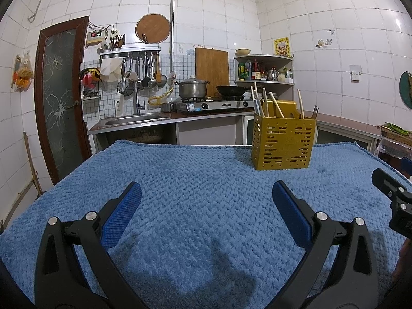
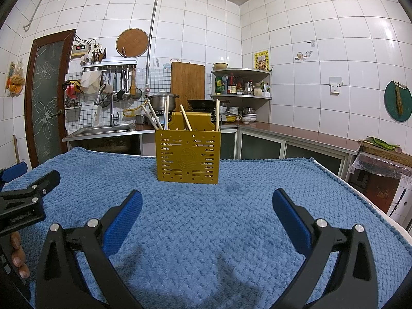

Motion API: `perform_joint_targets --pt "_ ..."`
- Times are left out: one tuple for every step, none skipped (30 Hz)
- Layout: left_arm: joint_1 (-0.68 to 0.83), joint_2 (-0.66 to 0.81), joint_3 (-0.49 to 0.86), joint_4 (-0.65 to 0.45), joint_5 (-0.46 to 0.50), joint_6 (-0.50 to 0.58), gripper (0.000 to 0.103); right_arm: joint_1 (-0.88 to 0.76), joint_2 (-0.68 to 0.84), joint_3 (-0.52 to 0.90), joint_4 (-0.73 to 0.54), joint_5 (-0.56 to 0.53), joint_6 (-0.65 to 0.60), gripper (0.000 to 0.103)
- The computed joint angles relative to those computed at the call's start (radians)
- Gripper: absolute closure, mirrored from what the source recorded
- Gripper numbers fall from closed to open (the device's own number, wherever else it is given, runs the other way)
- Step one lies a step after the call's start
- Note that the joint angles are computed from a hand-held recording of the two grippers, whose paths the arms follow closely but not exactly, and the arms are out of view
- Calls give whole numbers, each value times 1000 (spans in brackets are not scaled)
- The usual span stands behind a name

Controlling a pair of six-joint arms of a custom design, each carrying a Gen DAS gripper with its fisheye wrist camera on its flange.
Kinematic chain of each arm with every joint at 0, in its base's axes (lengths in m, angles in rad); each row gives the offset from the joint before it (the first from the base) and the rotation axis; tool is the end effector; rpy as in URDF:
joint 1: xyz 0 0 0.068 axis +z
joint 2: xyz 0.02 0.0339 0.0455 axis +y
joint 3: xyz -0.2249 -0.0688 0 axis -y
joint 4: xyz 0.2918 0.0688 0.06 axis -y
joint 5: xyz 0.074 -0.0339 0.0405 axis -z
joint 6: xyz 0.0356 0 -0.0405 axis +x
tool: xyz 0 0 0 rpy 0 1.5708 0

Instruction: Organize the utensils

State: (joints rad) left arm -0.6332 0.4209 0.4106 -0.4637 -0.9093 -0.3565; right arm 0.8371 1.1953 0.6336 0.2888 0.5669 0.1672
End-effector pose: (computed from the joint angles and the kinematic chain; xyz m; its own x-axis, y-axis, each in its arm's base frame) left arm 0.1717 -0.0912 0.2186 -0.2742 -0.0647 -0.9595 -0.3182 0.9477 0.0270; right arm 0.2262 0.2224 0.1901 -0.2246 -0.0395 -0.9737 -0.2463 0.9690 0.0175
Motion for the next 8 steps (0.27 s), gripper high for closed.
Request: perform_joint_targets --pt "4 2 1 -3 6 -3 5 2 1 0 1 2 0 4" --pt "13 5 4 -9 19 -7 5 2 1 0 1 2 0 4" --pt "19 8 8 -14 31 -10 5 1 0 -1 2 2 -2 4" --pt "25 10 9 -16 38 -12 5 2 2 0 1 3 -1 4" --pt "27 7 9 -17 39 -12 5 2 2 0 1 3 -1 4" --pt "28 2 6 -17 42 -9 5 2 2 0 1 3 -1 4" --pt "27 1 4 -15 41 -7 5 3 2 0 2 4 0 4" --pt "25 3 4 -11 37 -4 5 3 0 -1 2 4 -1 4"
